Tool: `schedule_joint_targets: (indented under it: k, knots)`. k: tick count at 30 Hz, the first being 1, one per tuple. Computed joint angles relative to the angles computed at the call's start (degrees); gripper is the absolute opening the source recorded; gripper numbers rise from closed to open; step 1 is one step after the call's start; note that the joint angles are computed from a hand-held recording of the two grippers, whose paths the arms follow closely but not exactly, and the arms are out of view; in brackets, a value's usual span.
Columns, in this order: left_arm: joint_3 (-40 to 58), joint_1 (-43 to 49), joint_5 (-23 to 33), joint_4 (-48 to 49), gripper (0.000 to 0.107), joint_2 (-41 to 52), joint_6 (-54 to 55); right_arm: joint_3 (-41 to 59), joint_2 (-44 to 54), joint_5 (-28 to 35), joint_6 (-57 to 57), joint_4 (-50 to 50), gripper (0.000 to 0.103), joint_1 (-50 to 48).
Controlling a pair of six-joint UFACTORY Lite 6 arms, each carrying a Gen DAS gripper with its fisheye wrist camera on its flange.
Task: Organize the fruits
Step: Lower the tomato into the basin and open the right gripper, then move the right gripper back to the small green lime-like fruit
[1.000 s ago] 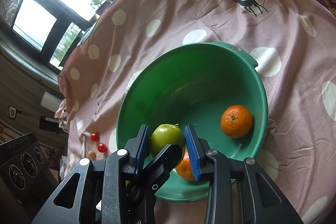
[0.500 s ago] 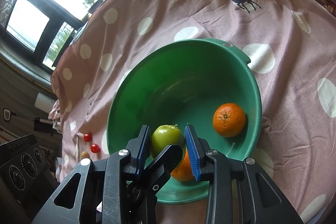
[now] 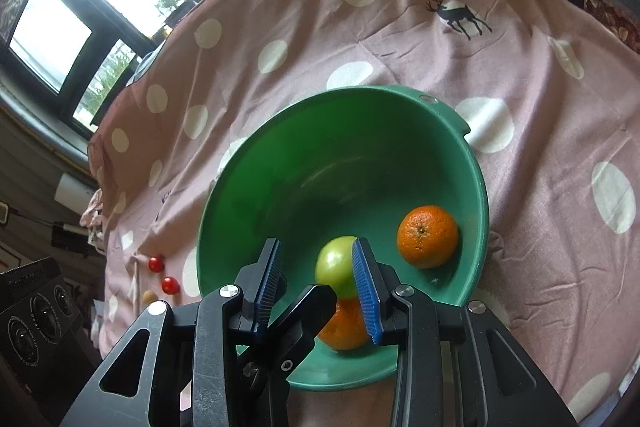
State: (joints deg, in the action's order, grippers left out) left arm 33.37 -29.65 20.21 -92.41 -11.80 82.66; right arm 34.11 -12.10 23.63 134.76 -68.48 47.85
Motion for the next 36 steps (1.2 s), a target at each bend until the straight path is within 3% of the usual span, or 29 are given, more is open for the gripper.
schedule_joint_targets:
  k: [2, 4, 10, 14, 18, 21, 28, 31, 34, 36]
  knots:
    - [-1.3, 1.1, -0.3, 2.5, 0.046, -2.9, -2.4, 0.2, -0.6, 1.5, 0.5, -0.6, 0.05, 1.2]
    - [-3.3, 4.2, 1.8, 4.7, 0.051, -6.5, -4.1, 0.6, -1.0, 3.6, 0.5, -0.6, 0.051, 2.6]
    - [-8.8, 21.1, 13.4, 17.7, 0.067, -19.8, -13.0, 2.8, -1.3, 9.2, 0.0, -0.1, 0.059, 7.5]
    - [-11.1, 39.4, 25.2, 24.5, 0.08, -27.6, -14.3, 6.2, 1.1, 11.4, -0.7, 0.3, 0.062, 10.8]
    - [-11.6, 60.7, 37.6, 29.1, 0.089, -29.4, -7.8, 10.1, 4.7, 9.8, -0.7, -1.8, 0.066, 13.3]
    - [-11.8, 73.0, 41.4, 31.3, 0.089, -27.3, -1.6, 14.5, 9.6, 6.1, -0.4, -4.1, 0.067, 14.2]
    - [-11.1, 85.8, 37.5, 31.0, 0.089, -12.1, 12.8, 27.9, 26.7, -4.0, -7.1, 0.0, 0.067, 13.3]
    - [-11.4, 85.5, 33.1, 28.6, 0.089, -7.0, 16.1, 35.4, 35.4, -3.8, -18.9, 11.8, 0.067, 13.2]
    - [-11.1, 81.9, 27.1, 27.9, 0.089, -4.9, 14.6, 39.9, 41.4, -3.2, -23.0, 17.4, 0.067, 12.6]
    - [-10.5, 82.9, 28.7, 28.0, 0.089, -3.9, 15.1, 42.1, 44.1, -1.3, -26.4, 21.2, 0.064, 12.5]
